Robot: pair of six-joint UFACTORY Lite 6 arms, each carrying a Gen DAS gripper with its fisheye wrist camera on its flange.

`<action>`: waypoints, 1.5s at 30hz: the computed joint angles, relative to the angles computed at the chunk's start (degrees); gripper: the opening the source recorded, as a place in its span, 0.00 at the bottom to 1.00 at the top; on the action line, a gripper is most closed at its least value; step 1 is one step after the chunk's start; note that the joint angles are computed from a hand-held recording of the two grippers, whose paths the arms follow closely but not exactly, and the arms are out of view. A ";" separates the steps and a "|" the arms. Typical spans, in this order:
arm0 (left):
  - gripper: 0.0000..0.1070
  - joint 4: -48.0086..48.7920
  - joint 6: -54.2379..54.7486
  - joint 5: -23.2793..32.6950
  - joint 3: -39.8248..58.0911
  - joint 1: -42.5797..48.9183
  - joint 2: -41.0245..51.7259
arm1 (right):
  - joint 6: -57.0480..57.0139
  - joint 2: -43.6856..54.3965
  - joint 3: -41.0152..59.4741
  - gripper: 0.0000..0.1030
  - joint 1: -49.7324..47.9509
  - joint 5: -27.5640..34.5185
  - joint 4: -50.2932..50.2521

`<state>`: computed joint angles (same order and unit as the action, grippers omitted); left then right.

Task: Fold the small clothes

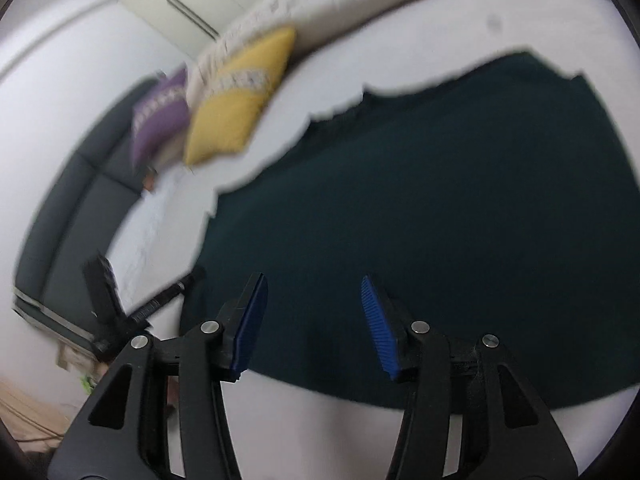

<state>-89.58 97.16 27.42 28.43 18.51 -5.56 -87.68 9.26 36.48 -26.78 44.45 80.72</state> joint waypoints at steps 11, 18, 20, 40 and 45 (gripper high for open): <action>0.49 13.47 -6.18 14.22 -1.80 18.83 -6.41 | 0.97 5.00 5.23 0.46 -23.06 2.60 -6.00; 0.66 17.98 -11.58 21.89 10.06 26.84 10.97 | 6.96 -4.02 3.05 0.50 -22.06 8.38 -9.82; 0.66 17.99 -12.62 22.01 11.68 25.18 14.85 | 7.59 -4.15 1.77 0.50 -15.55 9.99 -6.14; 0.15 21.79 -26.52 26.29 29.43 15.01 31.72 | 7.98 9.12 7.52 0.50 6.93 8.09 9.09; 0.14 21.49 -26.10 24.92 28.40 14.50 30.42 | 6.67 9.98 7.06 0.50 5.31 6.98 9.36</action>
